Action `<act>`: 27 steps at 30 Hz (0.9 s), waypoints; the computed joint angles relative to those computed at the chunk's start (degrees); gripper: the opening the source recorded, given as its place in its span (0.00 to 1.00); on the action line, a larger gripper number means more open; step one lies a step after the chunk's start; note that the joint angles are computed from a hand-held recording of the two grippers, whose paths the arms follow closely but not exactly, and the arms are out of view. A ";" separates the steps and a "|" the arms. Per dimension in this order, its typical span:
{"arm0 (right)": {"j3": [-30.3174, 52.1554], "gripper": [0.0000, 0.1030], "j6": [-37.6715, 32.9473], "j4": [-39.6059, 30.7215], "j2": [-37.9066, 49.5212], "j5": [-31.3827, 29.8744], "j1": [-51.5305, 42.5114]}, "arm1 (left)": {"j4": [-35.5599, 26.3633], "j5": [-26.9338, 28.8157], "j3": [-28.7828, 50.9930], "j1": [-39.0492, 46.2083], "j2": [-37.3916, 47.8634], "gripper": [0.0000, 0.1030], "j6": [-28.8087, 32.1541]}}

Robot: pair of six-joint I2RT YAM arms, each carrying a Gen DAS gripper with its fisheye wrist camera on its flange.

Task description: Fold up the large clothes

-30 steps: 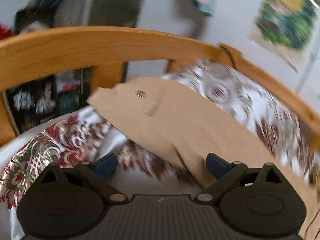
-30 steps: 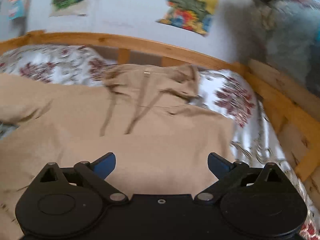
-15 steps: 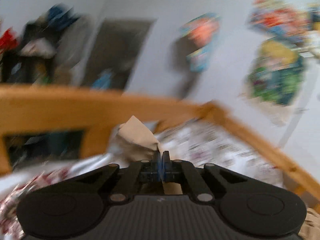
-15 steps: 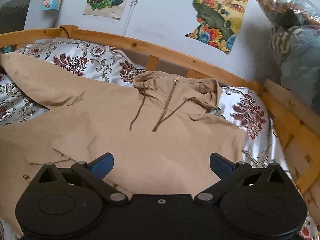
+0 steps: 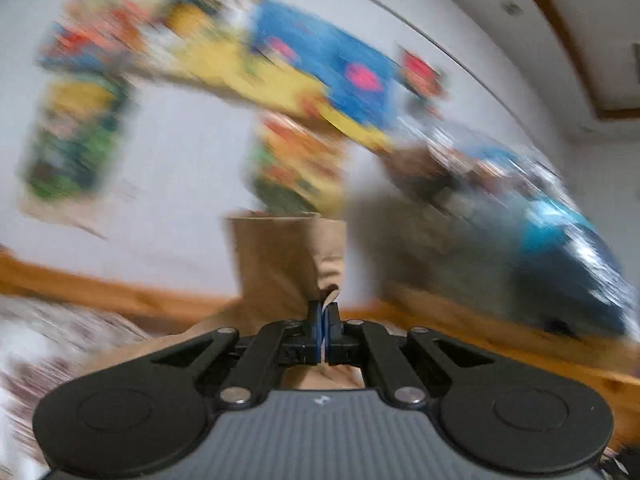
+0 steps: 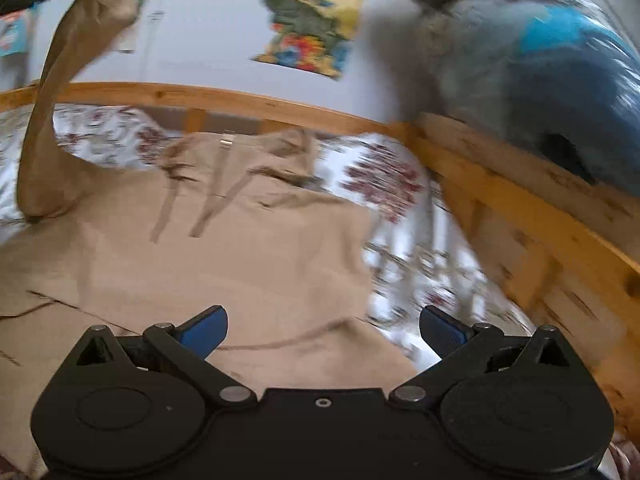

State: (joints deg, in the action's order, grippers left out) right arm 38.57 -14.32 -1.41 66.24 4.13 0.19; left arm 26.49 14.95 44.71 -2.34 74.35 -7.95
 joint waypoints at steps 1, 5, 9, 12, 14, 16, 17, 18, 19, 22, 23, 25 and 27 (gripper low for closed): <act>-0.49 0.99 -0.08 0.44 -0.04 0.02 -1.44 | -0.14 -0.25 -0.17 -2.69 1.66 0.00 0.23; -2.74 0.99 -0.44 2.49 0.21 0.85 -7.39 | -8.59 8.74 3.11 -5.83 10.53 0.53 -1.69; -4.12 0.99 -0.14 4.28 1.03 -0.24 -11.56 | -8.41 10.74 -2.65 -4.83 10.28 0.70 -1.65; -4.10 0.96 0.33 5.01 2.24 -2.53 -12.04 | -14.83 9.56 -4.05 0.31 7.54 0.71 0.43; -2.80 0.91 1.25 4.13 3.69 -3.59 -10.52 | -20.41 7.36 -3.53 5.51 7.22 0.71 3.21; -0.55 0.84 2.58 2.53 6.26 -6.08 -8.61 | -23.76 3.35 -2.26 10.37 8.76 0.71 6.25; 0.81 0.81 2.90 1.57 7.76 -7.19 -7.64 | -24.27 1.73 -1.17 13.35 10.53 0.71 7.92; 2.84 0.79 2.91 0.38 10.09 -8.05 -6.58 | -24.78 0.72 0.84 15.70 12.79 0.71 8.98; 4.53 0.76 3.06 -0.57 11.86 -7.57 -5.12 | -25.12 0.26 2.28 18.34 14.90 0.71 9.82; 14.02 0.69 -1.19 -5.24 21.29 -6.15 -1.59 | -27.80 0.54 9.03 24.56 21.28 0.71 9.96; 17.22 0.65 -3.31 -6.45 24.18 -5.72 -0.82 | -27.51 0.56 11.60 25.51 24.02 0.71 8.33; 24.85 0.64 -6.13 -10.03 30.45 -4.61 0.52 | -25.59 3.22 13.97 27.76 27.56 0.71 5.38; 33.76 0.59 -4.91 -14.22 37.49 -5.32 0.87 | -24.06 6.07 17.03 29.63 31.91 0.69 3.03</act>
